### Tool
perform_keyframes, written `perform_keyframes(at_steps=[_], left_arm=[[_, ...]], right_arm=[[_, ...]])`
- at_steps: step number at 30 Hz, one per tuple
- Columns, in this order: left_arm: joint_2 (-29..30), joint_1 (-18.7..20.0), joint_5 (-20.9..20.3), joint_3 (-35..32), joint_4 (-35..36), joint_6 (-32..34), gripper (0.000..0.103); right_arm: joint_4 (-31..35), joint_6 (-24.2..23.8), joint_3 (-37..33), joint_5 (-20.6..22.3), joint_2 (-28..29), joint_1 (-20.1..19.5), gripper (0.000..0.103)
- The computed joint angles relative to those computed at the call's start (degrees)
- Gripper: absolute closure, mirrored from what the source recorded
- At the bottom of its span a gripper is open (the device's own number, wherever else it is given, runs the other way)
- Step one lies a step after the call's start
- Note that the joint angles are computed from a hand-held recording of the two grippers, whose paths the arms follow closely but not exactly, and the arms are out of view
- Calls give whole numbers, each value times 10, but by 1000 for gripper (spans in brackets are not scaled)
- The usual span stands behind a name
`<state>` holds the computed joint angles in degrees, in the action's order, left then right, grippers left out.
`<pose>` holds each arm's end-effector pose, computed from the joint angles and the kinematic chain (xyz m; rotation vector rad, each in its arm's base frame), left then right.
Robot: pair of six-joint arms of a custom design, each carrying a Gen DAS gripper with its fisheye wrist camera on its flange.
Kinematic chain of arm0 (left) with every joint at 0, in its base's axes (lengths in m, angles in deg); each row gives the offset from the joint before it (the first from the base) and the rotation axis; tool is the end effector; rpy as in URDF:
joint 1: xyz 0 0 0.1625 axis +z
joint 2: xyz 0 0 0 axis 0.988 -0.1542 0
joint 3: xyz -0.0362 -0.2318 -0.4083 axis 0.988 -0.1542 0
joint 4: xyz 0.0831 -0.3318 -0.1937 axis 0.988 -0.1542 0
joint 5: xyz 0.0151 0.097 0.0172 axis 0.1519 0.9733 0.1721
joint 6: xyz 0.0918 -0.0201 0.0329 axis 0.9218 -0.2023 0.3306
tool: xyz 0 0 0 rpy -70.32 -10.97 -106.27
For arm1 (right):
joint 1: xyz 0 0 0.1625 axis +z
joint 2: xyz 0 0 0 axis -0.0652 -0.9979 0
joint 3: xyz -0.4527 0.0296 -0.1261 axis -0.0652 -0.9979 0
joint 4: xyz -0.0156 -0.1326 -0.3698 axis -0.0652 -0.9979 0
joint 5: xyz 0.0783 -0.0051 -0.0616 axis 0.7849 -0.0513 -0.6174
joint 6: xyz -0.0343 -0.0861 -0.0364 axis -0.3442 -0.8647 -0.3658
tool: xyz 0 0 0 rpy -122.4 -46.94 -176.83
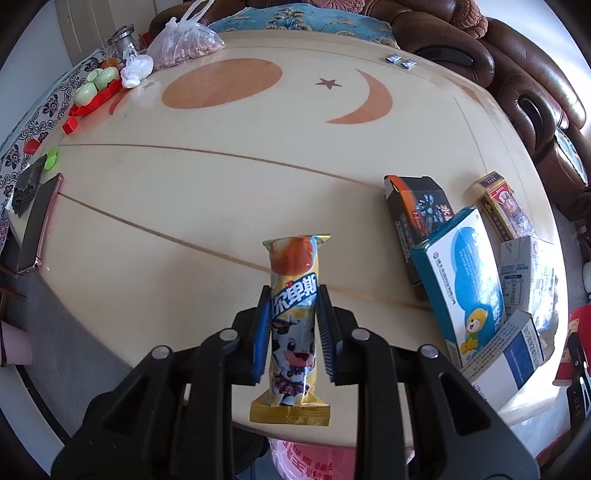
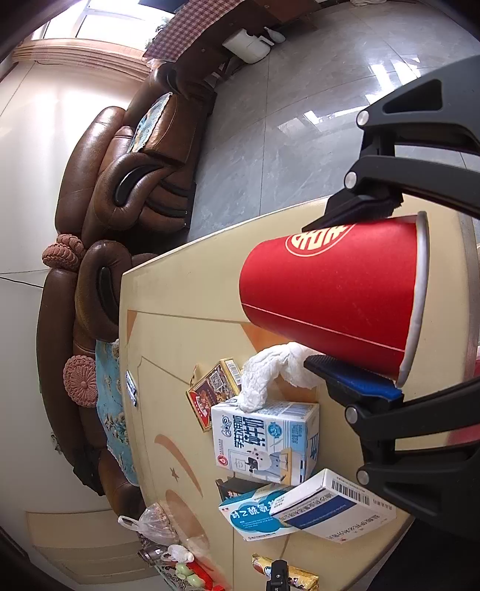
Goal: Collect trash
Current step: 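Carry the red cup and ice-cream bar over the pink trash bin with both tools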
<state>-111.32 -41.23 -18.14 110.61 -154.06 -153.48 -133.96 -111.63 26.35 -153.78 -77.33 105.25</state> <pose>-0.3695 -0.5852 0.2325 -0.3388 2.1555 -0.7222 0.2013 -0.6142 0.3593 0.5732 -2.2435 0.7605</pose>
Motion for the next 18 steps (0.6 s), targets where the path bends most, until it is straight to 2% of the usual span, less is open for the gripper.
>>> perform_keyframes(at_steps=[18], left_arm=[[-25, -63, 26, 33, 14, 8, 79]], right_arm=[[19, 17, 34, 20, -55, 60, 40]])
